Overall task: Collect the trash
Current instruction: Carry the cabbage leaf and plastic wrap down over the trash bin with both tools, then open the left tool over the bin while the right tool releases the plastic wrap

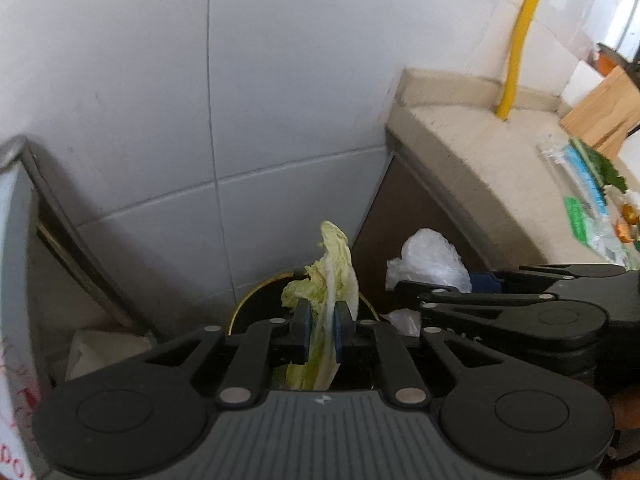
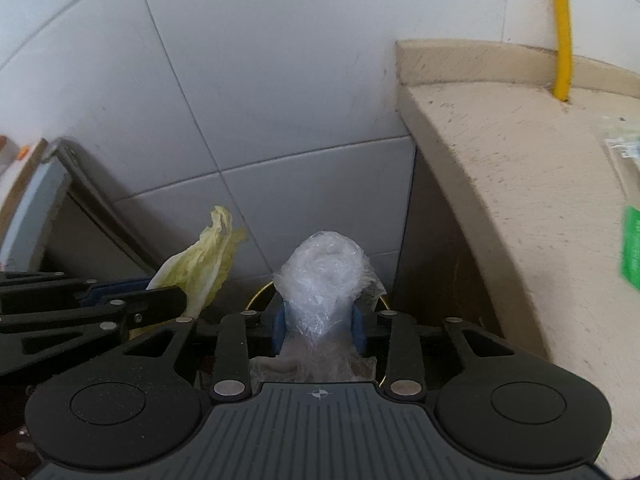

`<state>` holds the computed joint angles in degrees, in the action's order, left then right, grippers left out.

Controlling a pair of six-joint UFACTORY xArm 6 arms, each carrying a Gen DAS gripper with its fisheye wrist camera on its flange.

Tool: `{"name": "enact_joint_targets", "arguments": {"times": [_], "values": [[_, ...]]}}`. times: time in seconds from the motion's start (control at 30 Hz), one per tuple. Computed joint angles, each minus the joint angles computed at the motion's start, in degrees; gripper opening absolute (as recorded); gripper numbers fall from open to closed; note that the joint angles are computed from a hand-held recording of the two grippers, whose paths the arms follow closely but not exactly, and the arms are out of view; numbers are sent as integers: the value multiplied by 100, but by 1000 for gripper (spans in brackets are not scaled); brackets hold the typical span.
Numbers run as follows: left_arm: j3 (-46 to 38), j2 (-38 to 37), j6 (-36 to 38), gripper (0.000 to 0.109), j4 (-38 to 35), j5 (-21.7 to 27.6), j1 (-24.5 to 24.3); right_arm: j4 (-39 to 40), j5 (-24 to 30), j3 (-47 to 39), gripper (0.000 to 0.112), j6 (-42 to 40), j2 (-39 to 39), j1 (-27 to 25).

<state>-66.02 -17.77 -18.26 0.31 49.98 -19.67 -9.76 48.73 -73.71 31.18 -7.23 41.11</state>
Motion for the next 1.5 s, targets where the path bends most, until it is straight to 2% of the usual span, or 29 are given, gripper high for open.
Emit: {"name": "enact_joint_targets", "arguments": {"times": [0.17,0.4,1.0,1.17,1.3,1.47,1.5], "values": [[-271,379,-219,14,182,217,-17,193,-12,-161,46,-118,347,-112],[-417,548,-403,14,269,392,19,472,-21,-277,54,-123,765,-250],[-503,602,-641,18,323,346,119,702,267,-666,56,40,1242,-238],[-515,601,-886,18,421,332,168,1012,208,-666,65,-67,1287,-271],[-539,623,-954,19,462,397,199,988,378,-879,71,-37,1511,-234],[-505,576,-1153,20,479,320,250,1371,492,-1087,72,42,1759,-290],[-503,567,-1183,20,493,315,250,1645,398,-1020,72,-3,1741,-322]]}}
